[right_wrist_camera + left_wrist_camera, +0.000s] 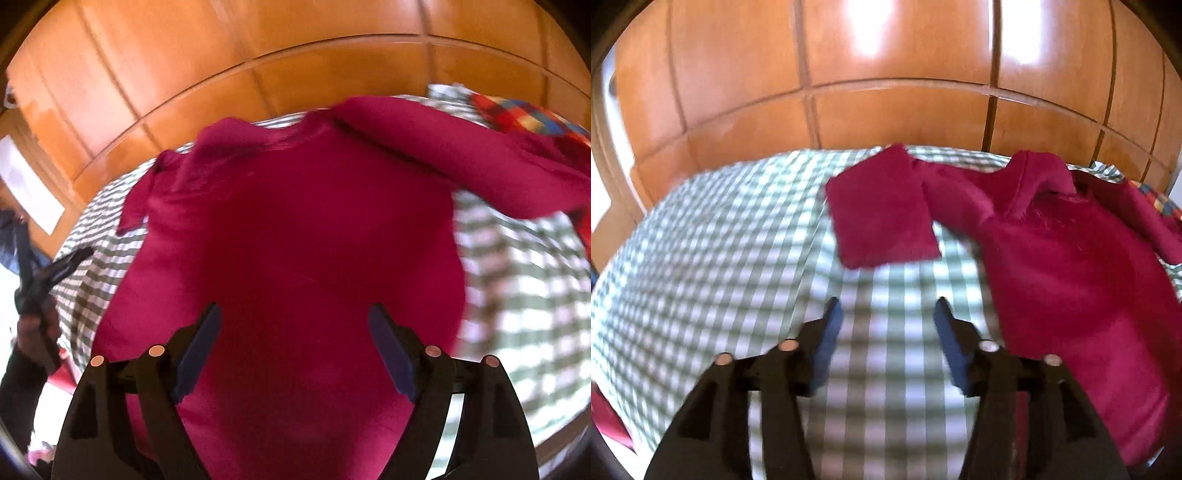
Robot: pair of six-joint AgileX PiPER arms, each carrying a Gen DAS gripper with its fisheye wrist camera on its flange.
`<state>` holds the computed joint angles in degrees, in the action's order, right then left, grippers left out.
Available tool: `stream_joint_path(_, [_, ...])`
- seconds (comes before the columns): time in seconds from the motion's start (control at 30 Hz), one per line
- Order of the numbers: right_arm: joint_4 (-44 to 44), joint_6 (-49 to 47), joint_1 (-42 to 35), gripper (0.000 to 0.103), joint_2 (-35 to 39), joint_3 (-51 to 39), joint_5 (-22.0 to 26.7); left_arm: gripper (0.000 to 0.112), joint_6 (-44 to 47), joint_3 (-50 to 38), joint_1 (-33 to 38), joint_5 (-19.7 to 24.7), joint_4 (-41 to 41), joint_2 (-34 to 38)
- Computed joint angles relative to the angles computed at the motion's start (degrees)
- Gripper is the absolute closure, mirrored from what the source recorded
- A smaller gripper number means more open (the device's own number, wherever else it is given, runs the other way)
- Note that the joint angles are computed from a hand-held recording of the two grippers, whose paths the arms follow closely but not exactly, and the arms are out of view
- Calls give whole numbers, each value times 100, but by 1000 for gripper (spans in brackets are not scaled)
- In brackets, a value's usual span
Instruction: Fold small clothes
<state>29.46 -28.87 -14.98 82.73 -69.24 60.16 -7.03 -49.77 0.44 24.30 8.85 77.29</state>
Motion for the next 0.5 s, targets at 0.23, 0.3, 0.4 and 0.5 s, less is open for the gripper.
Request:
stream_joint_path(0.23, [-62,520,1323,22,641,-84,-817,51,-1143,-1343,-563,123,2013,1828])
stream_joint_path(0.3, [-161,631,1488,22,760,-77,-984,49,-1068,-1798,-537,291,2029,2349])
stream_joint_path(0.4, [-373,834,1718,21,892,34,-1372,48,-890,-2113,-465,302,1895,2655])
stream_joint_path(0.5, [-349,771,1806,19,864,270,-1817,103,-43,-2387,-234,506,836,2652])
